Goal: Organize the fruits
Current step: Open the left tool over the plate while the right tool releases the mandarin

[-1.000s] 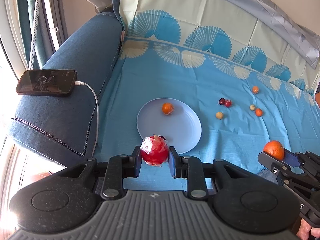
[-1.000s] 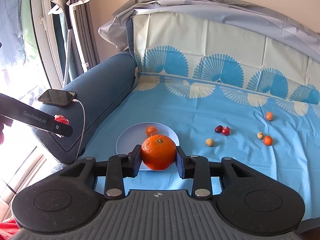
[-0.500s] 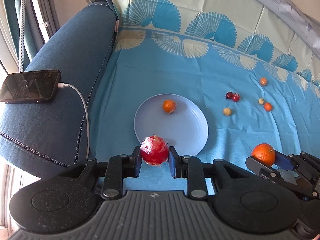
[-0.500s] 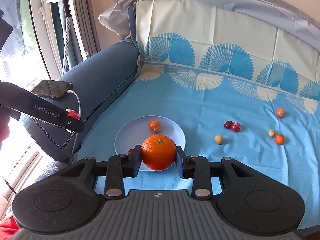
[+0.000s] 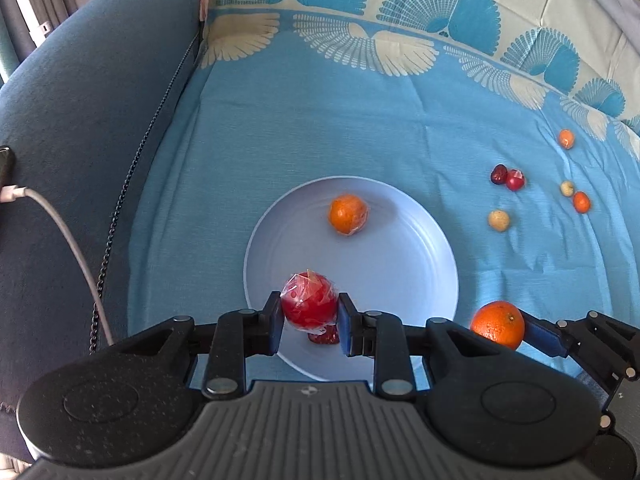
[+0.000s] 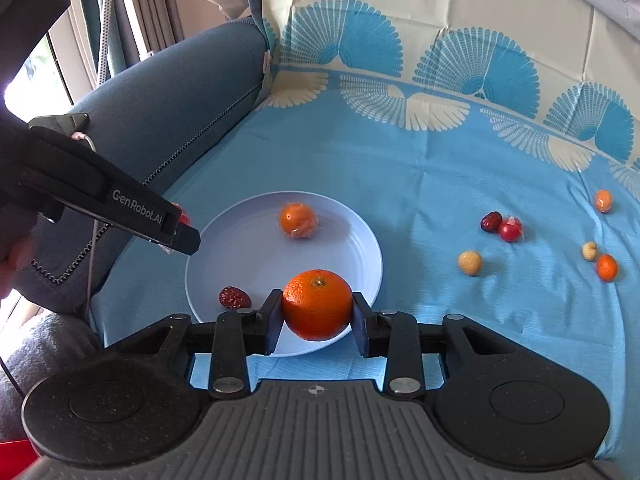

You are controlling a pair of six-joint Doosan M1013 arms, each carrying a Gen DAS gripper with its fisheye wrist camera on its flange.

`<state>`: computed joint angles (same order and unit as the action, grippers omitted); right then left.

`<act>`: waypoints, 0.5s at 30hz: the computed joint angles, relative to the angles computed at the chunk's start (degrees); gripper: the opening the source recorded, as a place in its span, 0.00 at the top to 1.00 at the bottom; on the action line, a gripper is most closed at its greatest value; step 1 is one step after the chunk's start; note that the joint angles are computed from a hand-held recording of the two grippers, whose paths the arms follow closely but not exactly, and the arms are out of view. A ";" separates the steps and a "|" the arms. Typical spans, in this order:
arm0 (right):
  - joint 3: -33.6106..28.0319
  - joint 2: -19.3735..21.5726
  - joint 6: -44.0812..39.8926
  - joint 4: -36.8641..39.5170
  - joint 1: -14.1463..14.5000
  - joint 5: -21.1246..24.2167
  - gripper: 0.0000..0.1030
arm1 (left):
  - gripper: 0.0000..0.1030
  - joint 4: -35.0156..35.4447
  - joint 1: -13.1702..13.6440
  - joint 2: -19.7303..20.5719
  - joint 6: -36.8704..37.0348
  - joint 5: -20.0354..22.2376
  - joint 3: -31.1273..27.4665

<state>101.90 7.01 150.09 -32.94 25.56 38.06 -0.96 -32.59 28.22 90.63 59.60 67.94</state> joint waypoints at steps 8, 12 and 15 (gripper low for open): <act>-2.04 3.81 -7.50 6.14 -2.26 -0.18 0.64 | 0.71 1.23 -0.04 3.41 1.32 0.22 -2.32; -2.54 4.66 -9.01 7.84 -2.90 -0.59 0.63 | 0.42 1.19 0.05 3.09 3.58 -3.43 -1.37; -2.48 4.40 -6.16 5.37 -3.04 -0.97 0.40 | 0.00 5.12 -0.58 0.90 1.15 -9.75 1.44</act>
